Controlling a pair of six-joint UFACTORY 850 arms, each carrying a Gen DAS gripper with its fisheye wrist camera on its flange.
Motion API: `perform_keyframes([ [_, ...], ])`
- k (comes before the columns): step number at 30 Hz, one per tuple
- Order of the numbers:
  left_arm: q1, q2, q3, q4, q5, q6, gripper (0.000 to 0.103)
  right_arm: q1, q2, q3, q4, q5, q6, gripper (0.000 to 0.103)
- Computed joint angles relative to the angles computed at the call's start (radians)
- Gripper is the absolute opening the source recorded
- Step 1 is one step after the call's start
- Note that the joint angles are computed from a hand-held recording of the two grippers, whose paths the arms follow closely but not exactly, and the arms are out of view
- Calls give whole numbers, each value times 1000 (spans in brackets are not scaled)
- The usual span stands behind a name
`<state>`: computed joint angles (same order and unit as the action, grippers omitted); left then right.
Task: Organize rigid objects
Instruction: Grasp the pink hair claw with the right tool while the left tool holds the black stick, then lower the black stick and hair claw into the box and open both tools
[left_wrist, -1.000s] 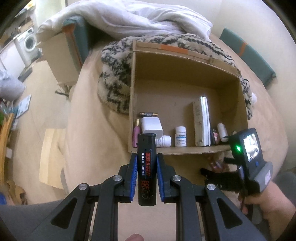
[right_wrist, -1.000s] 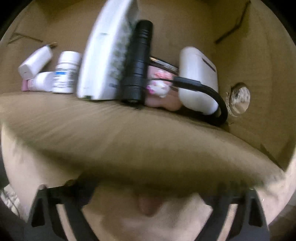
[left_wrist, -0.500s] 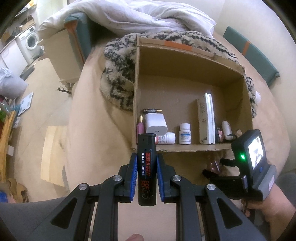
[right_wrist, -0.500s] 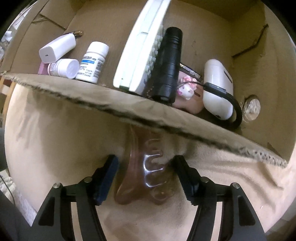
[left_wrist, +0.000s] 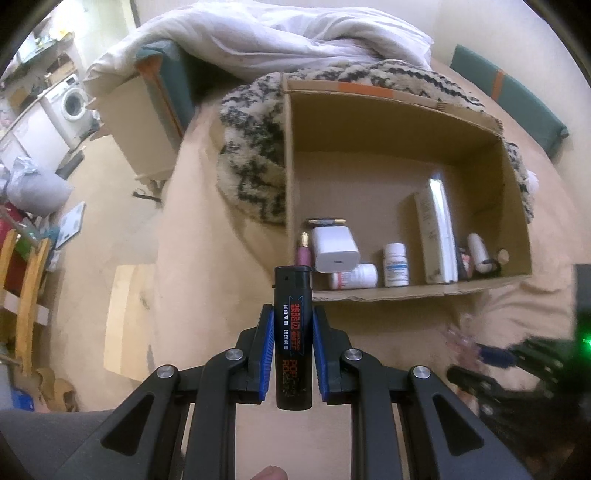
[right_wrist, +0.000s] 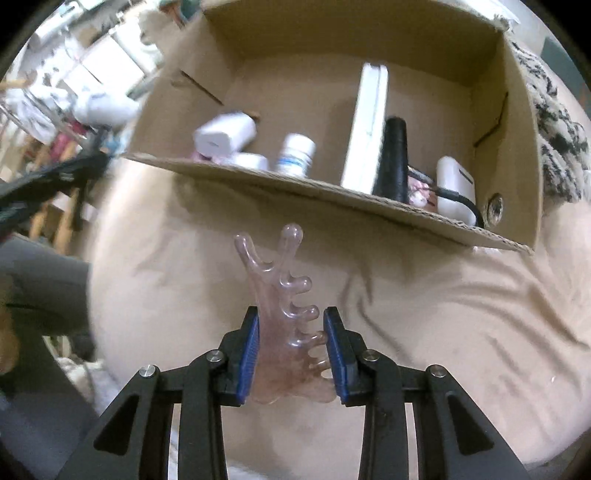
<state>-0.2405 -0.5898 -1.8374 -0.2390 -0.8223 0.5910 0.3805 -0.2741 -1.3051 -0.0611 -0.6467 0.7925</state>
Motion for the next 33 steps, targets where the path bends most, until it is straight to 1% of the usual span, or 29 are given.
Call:
perform_keyframes([
  [2, -2, 4, 4, 15, 16, -10, 18, 17, 32, 14, -26, 29, 40, 36],
  [5, -12, 17, 13, 56, 48, -40, 18, 17, 112, 82, -45, 77, 67, 36],
  [6, -19, 18, 10, 76, 53, -60, 18, 20, 122, 90, -61, 90, 86, 36],
  [7, -24, 17, 4, 94, 51, -79, 18, 27, 126, 84, -82, 94, 111, 36],
  [8, -29, 12, -8, 106, 43, -98, 18, 13, 125, 88, -87, 117, 102, 36],
  [10, -41, -3, -42, 125, 17, -137, 18, 14, 148, 104, -135, 149, 146, 36],
  [14, -63, -30, -98, 166, -4, -209, 18, 5, 159, 103, -251, 199, 249, 36],
  [17, -74, -67, -163, 200, -45, -284, 18, 7, 170, 103, -359, 199, 354, 36],
  [20, -88, -102, -221, 247, -81, -357, 18, -8, 180, 110, -372, 217, 371, 36],
  [23, -97, -122, -252, 274, -97, -401, 18, -8, 172, 102, -423, 198, 426, 36],
  [25, -107, -137, -276, 292, -108, -427, 18, -17, 177, 107, -416, 201, 429, 36],
  [27, -115, -147, -292, 302, -112, -432, 18, -24, 184, 110, -409, 197, 428, 36],
  [33, -139, -161, -311, 317, -87, -417, 18, -44, 167, 84, -430, 171, 432, 36],
])
